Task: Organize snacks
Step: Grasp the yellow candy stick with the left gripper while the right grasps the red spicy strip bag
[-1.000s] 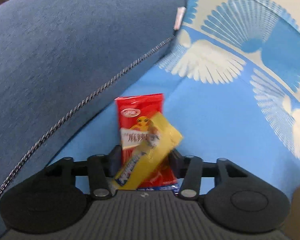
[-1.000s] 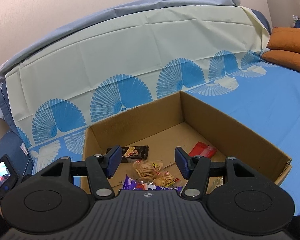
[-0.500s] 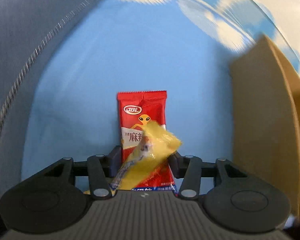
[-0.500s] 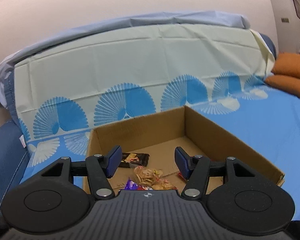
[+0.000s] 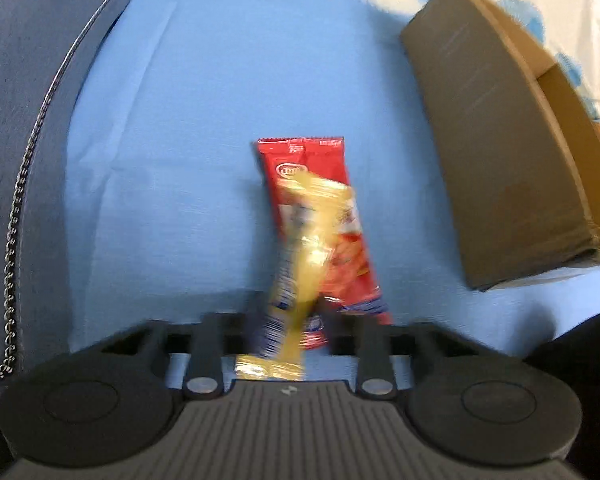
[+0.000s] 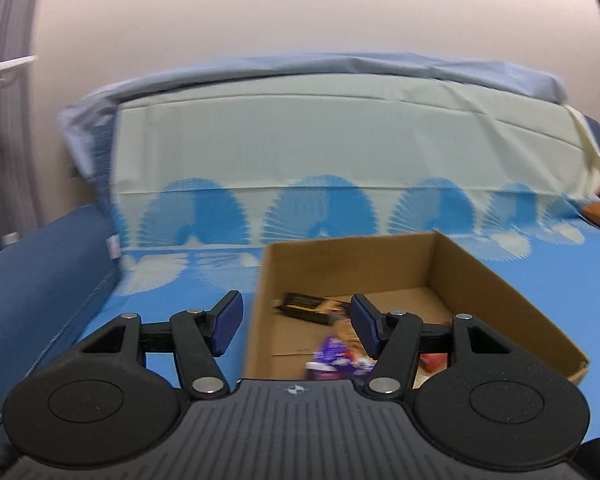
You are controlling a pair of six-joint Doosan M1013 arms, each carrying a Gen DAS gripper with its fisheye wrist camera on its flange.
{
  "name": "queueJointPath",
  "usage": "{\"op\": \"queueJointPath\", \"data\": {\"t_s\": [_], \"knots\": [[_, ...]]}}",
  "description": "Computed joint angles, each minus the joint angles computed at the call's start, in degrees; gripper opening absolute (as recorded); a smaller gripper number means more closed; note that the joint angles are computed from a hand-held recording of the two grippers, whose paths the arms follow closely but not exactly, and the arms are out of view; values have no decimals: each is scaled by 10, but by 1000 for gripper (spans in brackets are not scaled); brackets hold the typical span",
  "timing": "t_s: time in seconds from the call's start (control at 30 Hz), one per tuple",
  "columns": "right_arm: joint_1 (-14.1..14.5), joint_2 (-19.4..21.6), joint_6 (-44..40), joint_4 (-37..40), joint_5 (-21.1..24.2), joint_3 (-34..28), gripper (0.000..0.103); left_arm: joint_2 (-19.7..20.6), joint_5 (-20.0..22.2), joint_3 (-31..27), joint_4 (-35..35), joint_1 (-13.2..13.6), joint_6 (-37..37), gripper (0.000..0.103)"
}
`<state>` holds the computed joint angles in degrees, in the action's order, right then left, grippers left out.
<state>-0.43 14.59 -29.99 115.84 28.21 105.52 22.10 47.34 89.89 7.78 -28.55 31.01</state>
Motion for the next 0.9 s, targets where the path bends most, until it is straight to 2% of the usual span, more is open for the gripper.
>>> {"op": "queueJointPath", "data": {"t_s": [0.03, 0.1, 0.2, 0.33, 0.43, 0.53, 0.67, 0.77, 0.9], "knots": [[-1, -2, 9, -22, 15, 2, 65, -2, -4, 0, 1, 1, 3, 16], [-4, -3, 59, -98, 58, 2, 66, -10, -1, 2, 47, -1, -7, 15], [-2, -6, 73, -153, 101, 8, 66, -23, 10, 12, 99, 3, -29, 16], [12, -4, 133, -261, 141, 6, 66, -36, -40, 44, 43, 29, -30, 16], [29, 4, 209, -349, 141, -5, 66, -46, -69, 62, -25, 42, 1, 18], [44, 15, 279, -416, 129, -20, 66, -49, -78, 69, -9, 41, -30, 19], [70, 30, 362, -499, 87, -31, 68, -51, -75, 68, 5, 36, -25, 33], [81, 43, 412, -554, 82, -37, 69, -48, -75, 66, 1, 37, -28, 34], [89, 50, 434, -599, 73, -35, 70, -43, -76, 64, -20, 42, -18, 34]]}}
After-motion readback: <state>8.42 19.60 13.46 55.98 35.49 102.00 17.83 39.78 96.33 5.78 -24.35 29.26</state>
